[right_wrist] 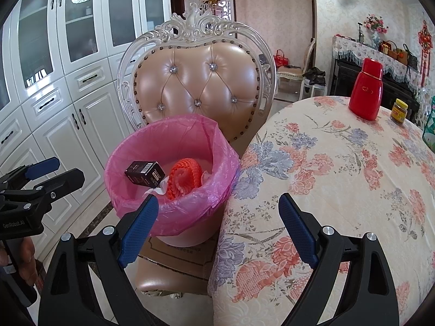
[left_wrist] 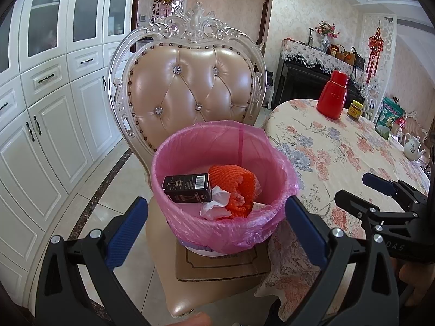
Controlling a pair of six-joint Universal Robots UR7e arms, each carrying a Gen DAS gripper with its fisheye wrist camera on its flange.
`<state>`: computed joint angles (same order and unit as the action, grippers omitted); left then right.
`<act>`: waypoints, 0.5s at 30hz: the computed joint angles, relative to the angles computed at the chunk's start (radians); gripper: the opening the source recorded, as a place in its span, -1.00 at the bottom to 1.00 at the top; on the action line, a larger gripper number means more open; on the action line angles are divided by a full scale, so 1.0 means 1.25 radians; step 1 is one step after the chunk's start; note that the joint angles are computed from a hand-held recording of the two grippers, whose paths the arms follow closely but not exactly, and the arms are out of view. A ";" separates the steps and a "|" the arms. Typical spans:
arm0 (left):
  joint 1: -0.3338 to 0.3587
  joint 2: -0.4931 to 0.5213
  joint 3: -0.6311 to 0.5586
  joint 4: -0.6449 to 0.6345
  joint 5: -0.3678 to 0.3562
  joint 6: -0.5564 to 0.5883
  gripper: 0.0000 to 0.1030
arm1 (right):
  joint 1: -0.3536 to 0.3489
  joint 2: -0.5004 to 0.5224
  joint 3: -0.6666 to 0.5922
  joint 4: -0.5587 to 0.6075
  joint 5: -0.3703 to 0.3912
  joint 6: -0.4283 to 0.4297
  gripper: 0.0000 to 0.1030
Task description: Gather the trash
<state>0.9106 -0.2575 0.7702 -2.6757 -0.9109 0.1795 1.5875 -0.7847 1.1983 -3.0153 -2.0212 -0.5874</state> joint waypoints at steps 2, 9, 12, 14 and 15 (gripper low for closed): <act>0.000 0.001 -0.002 0.001 -0.002 0.000 0.90 | 0.000 0.000 0.000 0.000 0.001 0.001 0.65; 0.000 0.001 -0.002 0.001 -0.004 -0.001 0.90 | 0.000 0.001 -0.001 0.000 0.002 0.001 0.65; 0.001 0.001 -0.004 0.003 -0.006 -0.006 0.90 | 0.000 0.001 -0.001 0.000 0.001 0.000 0.65; 0.000 0.003 -0.007 0.003 -0.004 -0.005 0.90 | 0.000 0.001 -0.002 0.001 0.001 0.001 0.65; 0.000 0.002 -0.005 0.003 -0.004 -0.005 0.90 | 0.000 0.001 -0.002 0.001 0.001 0.001 0.65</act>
